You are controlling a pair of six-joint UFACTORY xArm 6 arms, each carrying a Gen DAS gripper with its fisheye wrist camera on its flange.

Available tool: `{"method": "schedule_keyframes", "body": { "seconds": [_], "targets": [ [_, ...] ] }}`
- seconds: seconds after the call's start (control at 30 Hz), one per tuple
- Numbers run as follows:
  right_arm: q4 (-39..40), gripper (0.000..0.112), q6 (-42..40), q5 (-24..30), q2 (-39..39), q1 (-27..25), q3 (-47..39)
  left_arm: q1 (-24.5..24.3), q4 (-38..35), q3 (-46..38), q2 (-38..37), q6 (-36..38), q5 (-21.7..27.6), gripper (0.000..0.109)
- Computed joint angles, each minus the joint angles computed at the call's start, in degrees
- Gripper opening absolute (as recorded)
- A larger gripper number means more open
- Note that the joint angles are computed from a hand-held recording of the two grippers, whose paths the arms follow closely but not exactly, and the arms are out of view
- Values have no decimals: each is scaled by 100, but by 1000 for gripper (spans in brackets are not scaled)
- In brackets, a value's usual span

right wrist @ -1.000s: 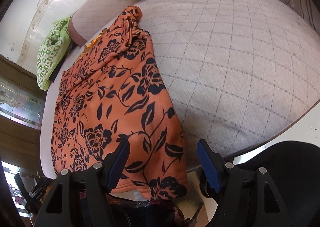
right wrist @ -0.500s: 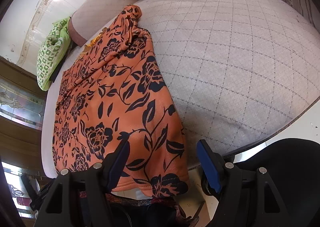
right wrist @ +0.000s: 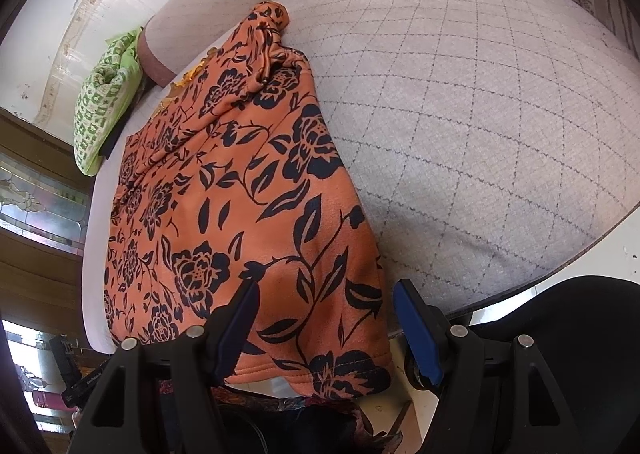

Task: Fold small clothes
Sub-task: 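Grasp the blouse hem with both tools and lift it toward the collar, then carry the held hem over the blouse toward the collar with both tools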

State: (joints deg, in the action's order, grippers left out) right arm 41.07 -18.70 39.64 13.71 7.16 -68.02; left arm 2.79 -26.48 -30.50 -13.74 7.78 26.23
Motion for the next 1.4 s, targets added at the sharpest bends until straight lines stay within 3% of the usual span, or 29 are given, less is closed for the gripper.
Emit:
{"method": "schedule_keyframes", "body": {
  "seconds": [0.07,0.2,0.3,0.37,0.4,0.43,0.63,0.67,0.73,0.77,0.83,0.87,0.93,0.97,1.03,1.17,1.4],
  "targets": [
    [-3,73,-11,17,9,2,-13,12,-4,-89,81,52,68,25],
    [141,73,-93,110,11,-50,-30,44,-399,-337,282,369,332,43],
    [180,73,-78,218,17,-104,-40,-6,-162,-309,270,225,280,43],
    [196,73,-85,281,15,-141,-27,-59,-134,-339,314,259,221,38],
    [175,73,-57,282,10,-150,-10,-53,-151,-322,290,308,214,22],
    [127,73,9,272,14,-159,10,-61,-228,-338,304,370,207,15],
    [-65,77,274,604,242,-189,-132,-15,-454,-207,97,727,234,12],
    [-53,77,253,652,286,-174,-155,-46,-322,-242,143,635,213,13],
    [-21,76,151,713,352,-128,-184,-56,-423,-403,319,673,340,34],
    [-64,76,135,668,378,-90,-176,-67,-671,-460,368,848,380,37],
    [-300,65,156,397,345,9,-71,-114,-567,-483,410,796,320,37],
    [-532,53,247,303,326,50,-38,-146,-468,-485,426,753,268,36],
    [-455,27,114,264,253,17,24,-149,-345,-461,424,708,169,10],
    [-198,7,-97,282,202,-34,45,-122,-526,-475,408,865,207,10],
    [235,7,-423,351,112,-114,33,-85,-909,-482,335,1168,245,9],
    [1284,7,-1101,996,77,-313,-254,-45,-1697,-538,73,1892,376,9],
    [2609,7,-1590,1580,49,-563,-691,310,-3011,-985,10,2690,708,9]
  ]
}}
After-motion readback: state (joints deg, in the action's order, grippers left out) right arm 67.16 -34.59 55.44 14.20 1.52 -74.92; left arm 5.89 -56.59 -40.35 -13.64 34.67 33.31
